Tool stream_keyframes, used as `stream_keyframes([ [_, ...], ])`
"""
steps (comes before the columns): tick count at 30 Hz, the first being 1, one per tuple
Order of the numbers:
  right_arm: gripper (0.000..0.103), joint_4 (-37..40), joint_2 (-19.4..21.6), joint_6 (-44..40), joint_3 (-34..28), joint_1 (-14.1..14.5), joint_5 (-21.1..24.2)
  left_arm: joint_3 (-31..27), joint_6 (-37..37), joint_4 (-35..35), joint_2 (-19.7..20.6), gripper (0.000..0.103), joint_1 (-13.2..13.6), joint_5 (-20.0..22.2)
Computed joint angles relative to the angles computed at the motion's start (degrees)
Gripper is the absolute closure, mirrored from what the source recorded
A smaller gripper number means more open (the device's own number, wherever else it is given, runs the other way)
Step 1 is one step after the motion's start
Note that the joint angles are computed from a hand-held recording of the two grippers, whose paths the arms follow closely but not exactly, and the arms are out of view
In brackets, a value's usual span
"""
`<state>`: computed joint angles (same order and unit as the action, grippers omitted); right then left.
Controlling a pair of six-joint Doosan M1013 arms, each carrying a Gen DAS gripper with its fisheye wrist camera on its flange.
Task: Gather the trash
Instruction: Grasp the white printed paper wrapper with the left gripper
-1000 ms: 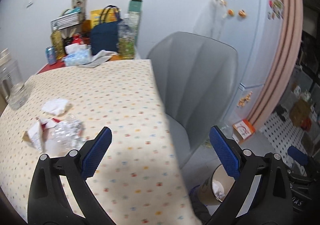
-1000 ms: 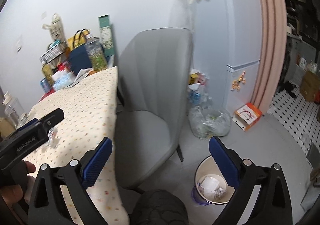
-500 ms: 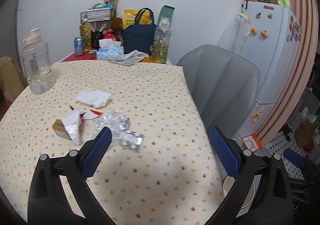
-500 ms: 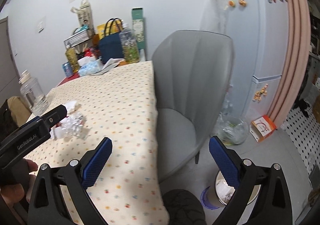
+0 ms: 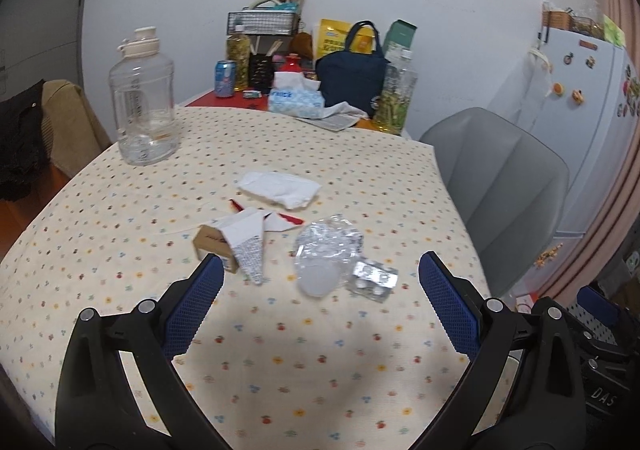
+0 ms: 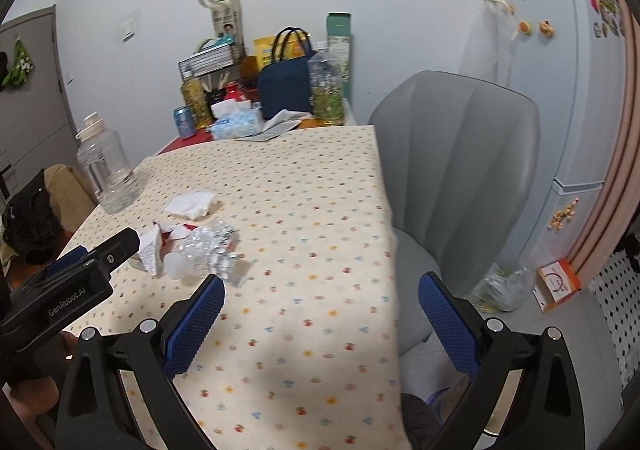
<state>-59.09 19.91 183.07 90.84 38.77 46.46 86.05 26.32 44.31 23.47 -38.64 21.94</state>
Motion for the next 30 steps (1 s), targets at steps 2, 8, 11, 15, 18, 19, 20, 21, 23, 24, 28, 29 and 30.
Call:
stream_keyframes([
  [2,0.008,0.5,0.64,-0.95,-0.78,-0.08,-0.67,0.23,-0.74,0.5,0.0,0.006,0.36,0.51],
  [8,0.008,1.69,1.69,-2.85,-1.9,-0.56,-2.59,0.23,-1.14,0.5,0.34,0.006,1.13,2.05],
  [11,0.008,2.49,2.19,-3.86,-2.39,-0.83,-3.09,0.22,-1.02,0.29,0.57,0.006,1.57,2.57],
  [15,0.008,3.89,3.1,-5.63,-3.38,-1.19,-3.49,0.2,-0.11,-2.07,0.96,0.006,2.39,2.91],
  [18,0.008,4.53,3.86,-6.49,-4.15,-1.31,-3.9,0.05,1.58,-4.21,1.36,0.006,2.95,2.83],
  [19,0.008,4.76,4.01,-6.65,-4.28,-1.35,-4.05,-0.08,2.12,-4.79,1.51,0.006,3.09,2.87],
  [20,0.008,5.17,4.22,-6.9,-4.44,-1.44,-4.28,-0.3,3.11,-5.92,1.75,0.006,3.31,2.87],
  [21,0.008,5.41,4.3,-7.06,-4.46,-1.49,-4.42,-0.5,3.89,-6.81,1.97,0.006,3.48,2.92],
  [23,0.008,6.11,4.61,-7.54,-4.63,-1.63,-4.72,-1.19,5.04,-7.99,2.56,0.006,3.72,3.54],
  [24,0.008,6.36,4.69,-7.74,-4.67,-1.67,-4.81,-1.57,5.46,-8.5,2.88,0.006,3.83,3.93],
  [28,0.008,7.13,4.91,-8.22,-4.72,-2.06,-5.17,-2.54,5.43,-9.66,3.75,0.01,4.17,4.48],
  [29,0.008,7.33,4.94,-8.29,-4.69,-2.23,-5.26,-2.96,5.82,-10.3,4.07,0.016,4.23,4.67],
  [30,0.008,7.53,4.96,-8.42,-4.67,-2.36,-5.33,-3.47,6.7,-11.35,4.42,0.022,4.29,4.87],
])
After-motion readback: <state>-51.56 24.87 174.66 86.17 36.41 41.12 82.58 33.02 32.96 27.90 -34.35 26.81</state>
